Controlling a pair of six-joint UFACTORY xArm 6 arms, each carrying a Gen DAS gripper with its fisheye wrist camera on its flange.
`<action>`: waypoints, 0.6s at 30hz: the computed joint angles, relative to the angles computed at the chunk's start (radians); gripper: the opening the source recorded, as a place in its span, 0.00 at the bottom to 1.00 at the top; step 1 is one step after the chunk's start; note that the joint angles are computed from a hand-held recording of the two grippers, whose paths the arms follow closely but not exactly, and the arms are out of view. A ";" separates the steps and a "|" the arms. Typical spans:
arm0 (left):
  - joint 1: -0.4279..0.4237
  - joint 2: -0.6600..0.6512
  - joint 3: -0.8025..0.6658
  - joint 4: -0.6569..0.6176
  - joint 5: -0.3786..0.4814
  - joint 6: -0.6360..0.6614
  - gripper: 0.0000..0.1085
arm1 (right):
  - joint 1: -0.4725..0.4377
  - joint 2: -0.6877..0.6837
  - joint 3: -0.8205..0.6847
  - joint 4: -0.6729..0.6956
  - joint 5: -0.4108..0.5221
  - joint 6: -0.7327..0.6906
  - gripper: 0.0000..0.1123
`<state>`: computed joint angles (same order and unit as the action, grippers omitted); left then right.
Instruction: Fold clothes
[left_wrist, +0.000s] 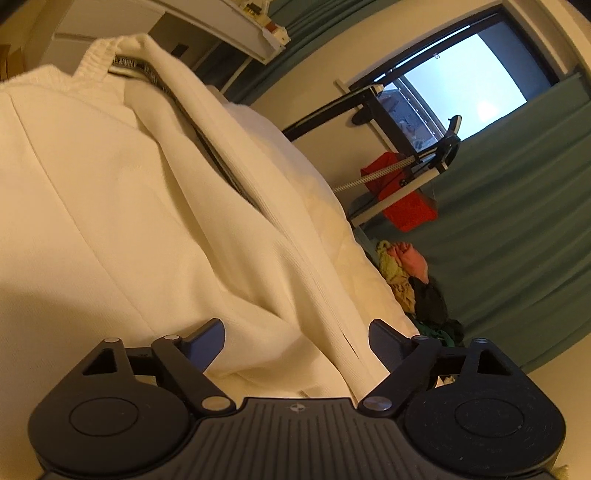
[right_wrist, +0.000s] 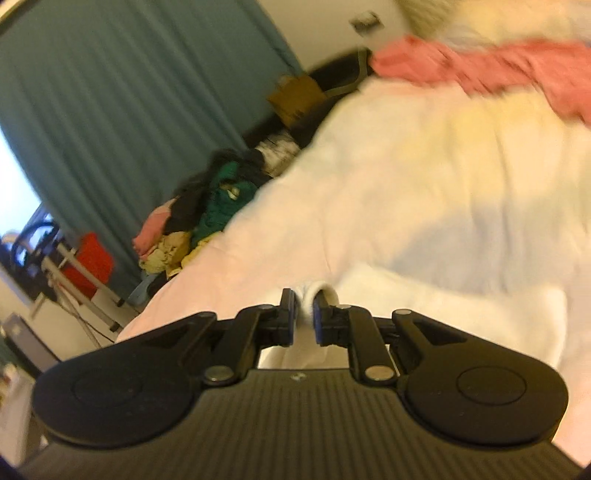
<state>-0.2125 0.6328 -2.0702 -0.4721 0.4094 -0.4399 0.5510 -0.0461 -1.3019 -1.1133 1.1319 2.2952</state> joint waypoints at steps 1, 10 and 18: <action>-0.001 0.000 0.001 -0.002 0.000 0.002 0.77 | 0.018 0.004 -0.011 0.000 0.037 0.014 0.32; -0.003 0.011 -0.008 0.006 0.015 -0.008 0.72 | 0.056 -0.071 0.089 -0.126 -0.130 0.195 0.71; -0.022 0.019 -0.016 0.129 0.025 -0.044 0.71 | -0.126 -0.001 0.172 -0.013 -0.638 0.372 0.71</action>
